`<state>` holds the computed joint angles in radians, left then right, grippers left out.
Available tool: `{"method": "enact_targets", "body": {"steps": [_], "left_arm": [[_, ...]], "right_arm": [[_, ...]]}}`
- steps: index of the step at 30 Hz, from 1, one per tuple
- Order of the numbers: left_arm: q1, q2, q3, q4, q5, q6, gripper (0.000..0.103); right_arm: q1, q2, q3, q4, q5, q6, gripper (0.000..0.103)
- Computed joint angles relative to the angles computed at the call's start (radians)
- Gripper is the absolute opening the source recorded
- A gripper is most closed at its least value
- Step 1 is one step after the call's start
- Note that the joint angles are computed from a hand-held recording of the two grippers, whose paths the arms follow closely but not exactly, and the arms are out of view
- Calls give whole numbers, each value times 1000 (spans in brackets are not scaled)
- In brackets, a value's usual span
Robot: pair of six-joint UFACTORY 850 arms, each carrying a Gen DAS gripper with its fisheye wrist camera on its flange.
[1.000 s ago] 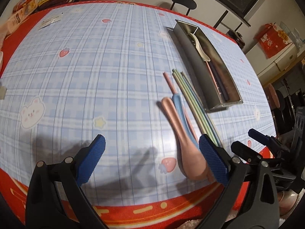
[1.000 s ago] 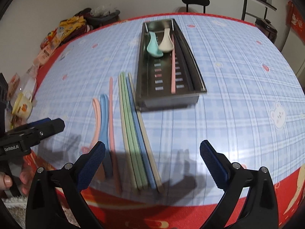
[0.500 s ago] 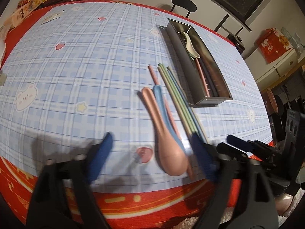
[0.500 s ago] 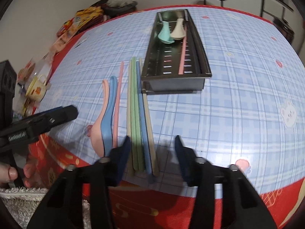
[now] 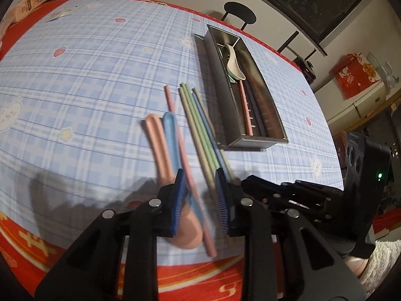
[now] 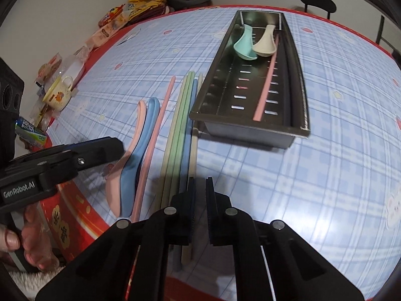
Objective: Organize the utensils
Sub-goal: 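Grasp a pink chopstick with the left tool while the right tool grasps a beige chopstick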
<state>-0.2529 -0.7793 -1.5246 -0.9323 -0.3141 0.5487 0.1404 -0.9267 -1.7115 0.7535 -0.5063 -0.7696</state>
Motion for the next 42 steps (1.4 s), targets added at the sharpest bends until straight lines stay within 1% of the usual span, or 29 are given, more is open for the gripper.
{"method": "enact_targets", "body": {"steps": [4, 8, 14, 18, 19, 20, 24, 30, 35, 42], "left_arm": [[-13, -34, -43, 71, -11, -79, 26], [-21, -76, -93, 225, -16, -259, 26], [-32, -112, -147, 423, -29, -435, 25], [-44, -134, -184, 598, -52, -575, 22], [-45, -139, -191, 629, -59, -603, 18], [-46, -140, -193, 656, -57, -625, 17], [-49, -137, -188, 713, -57, -650, 16], [-51, -120, -157, 743, -42, -663, 14], [-61, -104, -130, 821, -30, -716, 13], [-57, -77, -81, 789, -8, -698, 13]], "right_arm": [[-4, -17, -22, 16, -23, -16, 9], [-9, -19, -22, 37, -32, -40, 9], [-11, -10, -6, 69, -40, -68, 9], [-4, -2, 6, 75, -33, -81, 9], [-4, -2, 7, 76, -30, -78, 9], [-3, -2, 8, 75, -28, -73, 9], [-1, -10, -2, 64, -21, -52, 9], [10, -27, -34, 20, -6, -14, 9], [20, -31, -45, -12, 6, 0, 9], [27, -7, -5, -14, 28, -44, 9]]}}
